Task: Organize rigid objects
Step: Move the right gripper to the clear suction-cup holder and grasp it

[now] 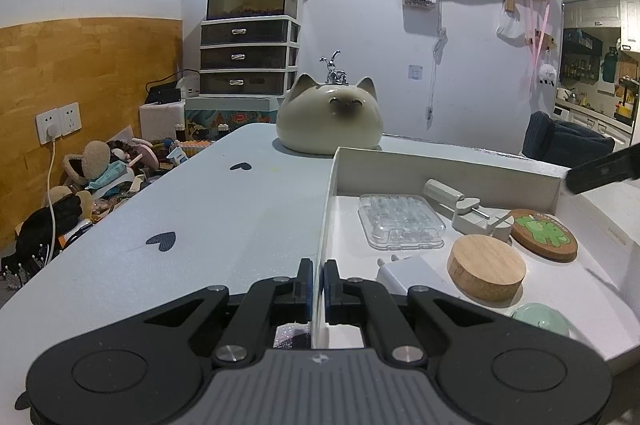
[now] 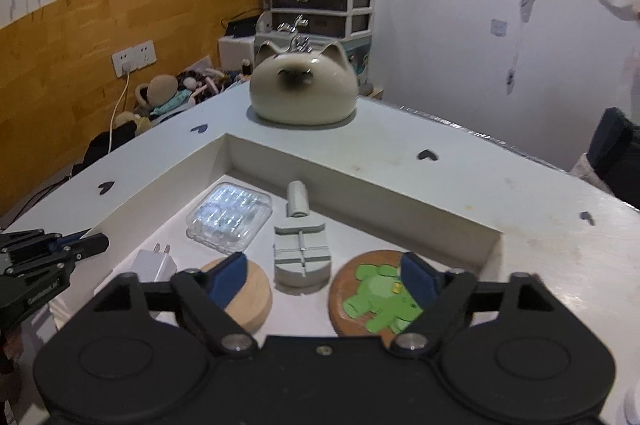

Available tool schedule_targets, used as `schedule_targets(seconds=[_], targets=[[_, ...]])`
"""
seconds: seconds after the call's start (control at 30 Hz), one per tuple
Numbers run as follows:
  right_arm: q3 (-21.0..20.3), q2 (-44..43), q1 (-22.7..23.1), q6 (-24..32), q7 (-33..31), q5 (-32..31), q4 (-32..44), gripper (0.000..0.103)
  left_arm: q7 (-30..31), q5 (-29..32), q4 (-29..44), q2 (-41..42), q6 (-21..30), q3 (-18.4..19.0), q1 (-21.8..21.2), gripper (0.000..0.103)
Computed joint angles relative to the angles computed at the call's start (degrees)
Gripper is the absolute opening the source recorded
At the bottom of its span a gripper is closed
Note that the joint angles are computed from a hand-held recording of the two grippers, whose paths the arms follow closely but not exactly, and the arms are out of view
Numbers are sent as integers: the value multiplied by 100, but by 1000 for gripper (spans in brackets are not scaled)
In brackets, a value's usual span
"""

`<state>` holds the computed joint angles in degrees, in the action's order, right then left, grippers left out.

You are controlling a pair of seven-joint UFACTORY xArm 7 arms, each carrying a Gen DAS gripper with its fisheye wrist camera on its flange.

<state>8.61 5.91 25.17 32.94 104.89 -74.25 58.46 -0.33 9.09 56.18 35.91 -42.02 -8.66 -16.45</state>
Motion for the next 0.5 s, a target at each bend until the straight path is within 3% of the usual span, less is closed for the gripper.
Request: schedule_targets(seconds=[0.17, 0.5], targets=[[162, -560, 11, 361, 339, -92, -580, 100, 8, -7, -2, -3, 0, 8, -7, 5], [736, -1738, -208, 1290, 1248, 433, -1971, 103, 21, -12, 3, 0, 3, 14, -10, 5]])
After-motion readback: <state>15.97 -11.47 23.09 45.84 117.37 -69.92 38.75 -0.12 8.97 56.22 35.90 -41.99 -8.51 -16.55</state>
